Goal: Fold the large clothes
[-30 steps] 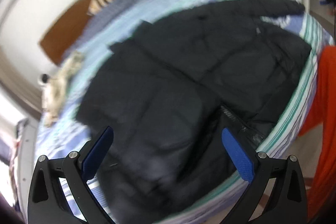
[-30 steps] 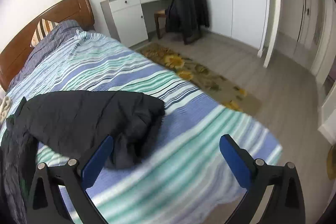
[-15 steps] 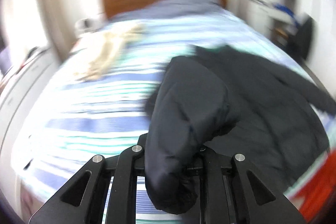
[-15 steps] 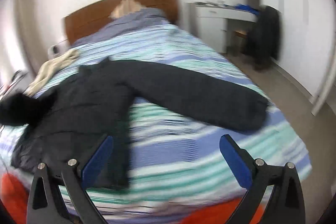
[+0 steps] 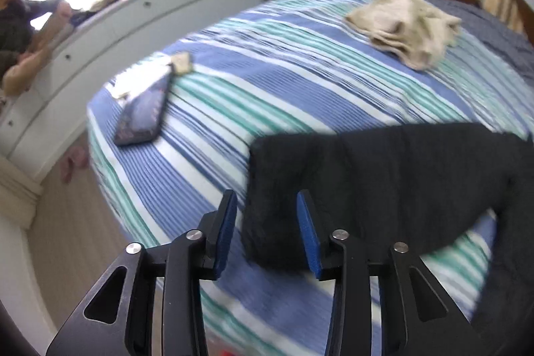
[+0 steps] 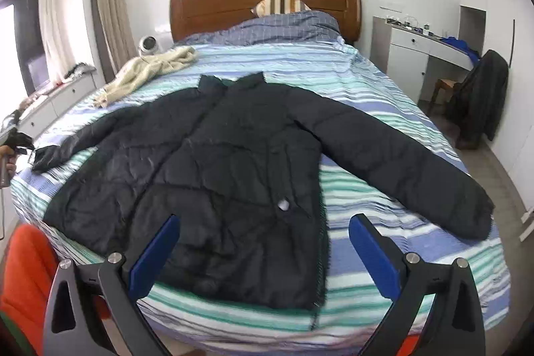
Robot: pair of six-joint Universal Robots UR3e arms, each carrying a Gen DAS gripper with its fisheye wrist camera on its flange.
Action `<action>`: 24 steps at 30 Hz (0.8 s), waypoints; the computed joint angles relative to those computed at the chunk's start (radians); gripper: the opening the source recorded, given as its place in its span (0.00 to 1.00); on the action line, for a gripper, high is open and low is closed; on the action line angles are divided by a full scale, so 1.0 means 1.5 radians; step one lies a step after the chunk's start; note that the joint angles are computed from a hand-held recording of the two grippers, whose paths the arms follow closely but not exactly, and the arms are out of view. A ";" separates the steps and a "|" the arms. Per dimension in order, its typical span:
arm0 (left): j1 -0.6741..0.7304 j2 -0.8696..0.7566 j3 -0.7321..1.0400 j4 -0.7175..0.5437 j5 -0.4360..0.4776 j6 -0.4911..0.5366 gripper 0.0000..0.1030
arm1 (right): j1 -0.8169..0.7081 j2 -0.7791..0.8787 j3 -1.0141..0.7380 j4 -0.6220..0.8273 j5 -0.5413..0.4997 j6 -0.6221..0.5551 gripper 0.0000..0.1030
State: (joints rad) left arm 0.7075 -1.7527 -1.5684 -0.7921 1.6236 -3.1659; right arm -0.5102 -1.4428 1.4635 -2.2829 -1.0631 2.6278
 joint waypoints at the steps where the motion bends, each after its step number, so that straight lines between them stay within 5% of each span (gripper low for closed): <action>1: -0.012 0.038 -0.032 -0.008 -0.019 0.008 0.49 | -0.004 0.008 -0.008 0.018 -0.013 0.000 1.00; 5: -0.078 0.172 -0.137 -0.066 -0.128 0.071 0.72 | -0.038 0.051 -0.051 0.108 -0.016 0.004 1.00; 9: -0.186 0.210 -0.158 -0.140 -0.220 0.115 0.80 | -0.055 0.130 -0.123 0.202 0.032 0.015 1.00; 13: -0.325 0.134 -0.141 -0.131 -0.219 0.085 0.83 | -0.039 0.203 -0.166 0.256 0.059 0.009 1.00; 14: -0.362 0.106 -0.130 -0.123 -0.194 0.071 0.69 | -0.032 0.212 -0.171 0.255 0.048 0.017 0.99; 15: -0.384 0.090 -0.127 -0.115 -0.187 0.064 0.54 | -0.028 0.211 -0.162 0.242 0.043 0.024 0.89; 16: -0.403 0.080 -0.126 -0.101 -0.174 0.055 0.43 | -0.023 0.204 -0.147 0.221 0.037 0.031 0.74; 17: -0.427 0.077 -0.129 -0.078 -0.142 0.043 0.36 | -0.020 0.198 -0.142 0.217 0.030 0.031 0.47; 20: -0.433 0.093 -0.134 -0.073 -0.135 0.042 0.26 | -0.020 0.162 -0.103 0.193 0.024 0.017 0.29; 24: -0.404 0.134 -0.169 -0.080 -0.157 0.061 0.22 | -0.032 0.110 -0.064 0.207 0.023 0.010 0.26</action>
State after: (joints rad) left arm 0.1014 -1.5524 -1.8226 -0.9117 1.3888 -3.0743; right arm -0.5579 -1.2775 1.3675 -1.9725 -1.0292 2.6433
